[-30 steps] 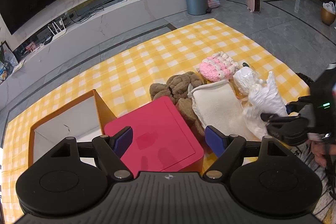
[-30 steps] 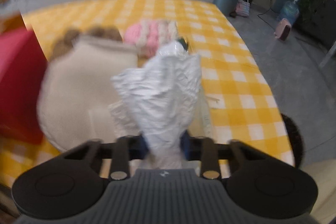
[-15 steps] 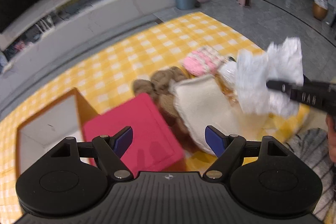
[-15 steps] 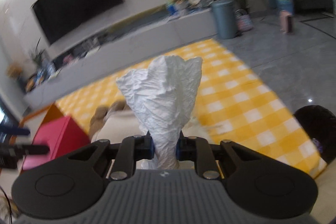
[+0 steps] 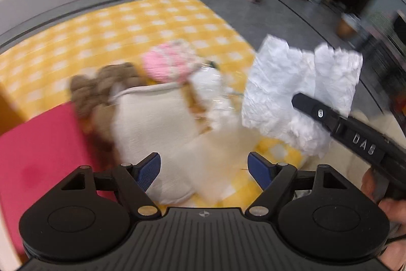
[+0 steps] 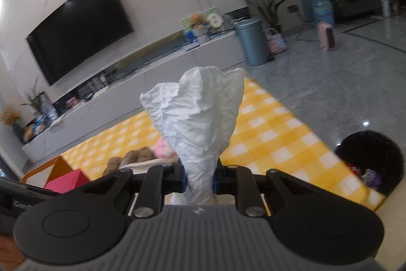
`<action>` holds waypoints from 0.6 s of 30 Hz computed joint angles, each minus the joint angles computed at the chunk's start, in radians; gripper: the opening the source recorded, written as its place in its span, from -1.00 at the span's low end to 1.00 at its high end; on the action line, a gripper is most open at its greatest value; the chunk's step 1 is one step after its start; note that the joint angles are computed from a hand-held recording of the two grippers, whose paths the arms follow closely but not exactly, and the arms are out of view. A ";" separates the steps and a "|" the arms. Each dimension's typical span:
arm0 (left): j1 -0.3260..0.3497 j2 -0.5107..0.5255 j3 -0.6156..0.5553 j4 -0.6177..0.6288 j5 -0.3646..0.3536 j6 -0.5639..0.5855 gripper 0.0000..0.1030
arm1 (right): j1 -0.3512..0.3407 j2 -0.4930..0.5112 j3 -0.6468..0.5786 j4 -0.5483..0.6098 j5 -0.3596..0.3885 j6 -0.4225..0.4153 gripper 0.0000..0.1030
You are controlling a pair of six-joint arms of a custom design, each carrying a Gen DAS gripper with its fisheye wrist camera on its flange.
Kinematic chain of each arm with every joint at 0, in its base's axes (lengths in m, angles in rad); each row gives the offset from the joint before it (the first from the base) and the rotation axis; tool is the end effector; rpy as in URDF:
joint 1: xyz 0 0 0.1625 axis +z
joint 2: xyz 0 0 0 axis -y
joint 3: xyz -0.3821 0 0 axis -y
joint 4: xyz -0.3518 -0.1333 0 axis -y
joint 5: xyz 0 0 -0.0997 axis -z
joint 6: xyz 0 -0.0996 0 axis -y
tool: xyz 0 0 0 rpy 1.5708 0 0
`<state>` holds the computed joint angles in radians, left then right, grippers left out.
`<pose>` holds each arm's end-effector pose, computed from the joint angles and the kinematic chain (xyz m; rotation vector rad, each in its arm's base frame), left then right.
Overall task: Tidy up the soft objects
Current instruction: 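Lift the white paper with the right tool while the left tool reaches toward the clear plastic strip, then close the left tool on the clear plastic strip with white tag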
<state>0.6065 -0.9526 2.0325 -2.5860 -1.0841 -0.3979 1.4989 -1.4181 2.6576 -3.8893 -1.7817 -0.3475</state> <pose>-0.2928 -0.4220 0.0693 0.7758 2.5880 -0.3544 0.0902 -0.3128 0.2494 0.1784 -2.3900 1.3481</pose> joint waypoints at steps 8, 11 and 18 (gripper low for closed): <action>0.023 0.147 -0.059 -0.027 0.029 0.423 0.83 | -0.023 -0.018 0.019 -0.048 -0.009 0.006 -0.68; 0.011 0.196 -0.087 0.036 0.061 0.439 0.84 | -0.015 -0.007 0.011 -0.043 -0.025 0.001 -0.68; -0.003 0.275 -0.090 -0.010 0.122 0.508 0.58 | -0.001 0.011 -0.002 -0.031 -0.058 -0.019 -0.68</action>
<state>0.6035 -0.6777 1.9422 -2.5962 -0.9625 0.1104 1.4977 -1.4068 2.6558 -3.9205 -1.8394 -0.3668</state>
